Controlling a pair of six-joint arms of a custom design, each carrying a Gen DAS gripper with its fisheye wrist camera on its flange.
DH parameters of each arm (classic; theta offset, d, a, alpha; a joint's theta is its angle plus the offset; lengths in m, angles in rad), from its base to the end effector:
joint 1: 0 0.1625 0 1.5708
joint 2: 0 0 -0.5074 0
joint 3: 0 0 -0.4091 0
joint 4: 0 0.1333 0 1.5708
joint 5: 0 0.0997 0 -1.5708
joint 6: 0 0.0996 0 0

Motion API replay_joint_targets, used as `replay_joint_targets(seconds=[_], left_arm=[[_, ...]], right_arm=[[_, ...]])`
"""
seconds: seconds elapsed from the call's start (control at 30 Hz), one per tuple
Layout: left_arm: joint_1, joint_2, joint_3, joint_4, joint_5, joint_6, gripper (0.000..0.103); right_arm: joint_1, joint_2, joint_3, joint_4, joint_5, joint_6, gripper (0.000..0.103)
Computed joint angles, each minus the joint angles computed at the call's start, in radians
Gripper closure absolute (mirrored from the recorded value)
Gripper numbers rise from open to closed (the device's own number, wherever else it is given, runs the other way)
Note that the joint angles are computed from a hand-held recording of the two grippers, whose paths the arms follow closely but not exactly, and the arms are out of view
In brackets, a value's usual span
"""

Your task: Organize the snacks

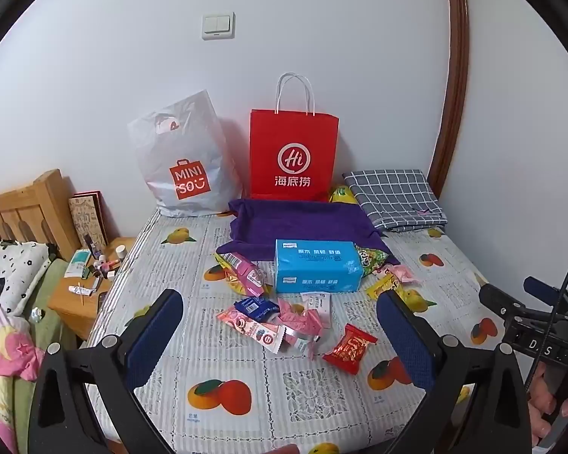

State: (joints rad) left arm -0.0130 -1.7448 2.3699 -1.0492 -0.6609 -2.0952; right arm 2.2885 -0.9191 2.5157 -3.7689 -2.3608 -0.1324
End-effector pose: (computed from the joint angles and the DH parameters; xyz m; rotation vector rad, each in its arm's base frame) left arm -0.2319 -0.2089 0.3068 0.1019 2.0262 -1.2440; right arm 0.3227 -0.2746 0.1556 0.6987 -2.2875 0.9897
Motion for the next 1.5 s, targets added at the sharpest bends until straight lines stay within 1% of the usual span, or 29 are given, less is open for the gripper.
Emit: replay_joint_targets(seconds=[0.07,0.13,0.17,0.33,0.37,0.43,0.47,0.7,1.5], left_arm=[[-0.003,0.001,-0.002,0.009,-0.006,-0.003,0.0],[-0.016,-0.005,0.0,0.019,-0.01,-0.007,0.0],[-0.002,0.0,0.002,0.001,-0.013,0.016,0.0],[0.003,0.031,0.0,-0.008,-0.02,0.031,0.0],[-0.001,0.026,-0.002,-0.005,-0.021,0.034,0.0],[0.011,0.027,-0.002,-0.014,-0.013,0.049,0.0],[0.012,0.028,-0.002,-0.017,-0.011,0.052,0.0],[0.0,0.025,0.002,-0.022,-0.011,0.054,0.0],[0.001,0.038,-0.006,-0.028,-0.003,0.057,0.0]], right_arm=[[0.001,0.009,0.004,-0.03,0.0,-0.012,0.001],[0.003,0.008,0.006,-0.031,-0.003,-0.011,0.001],[0.004,0.007,0.007,-0.024,-0.005,-0.005,0.001],[0.015,-0.017,-0.002,0.02,-0.017,0.006,0.001],[0.016,-0.018,-0.006,0.026,-0.021,0.01,0.001],[0.02,-0.022,-0.009,0.034,-0.027,0.011,0.001],[0.017,-0.01,0.001,0.001,-0.027,0.002,0.001],[0.023,-0.016,0.004,-0.005,-0.028,-0.002,0.001],[0.04,-0.02,0.01,-0.033,-0.029,-0.013,0.001]])
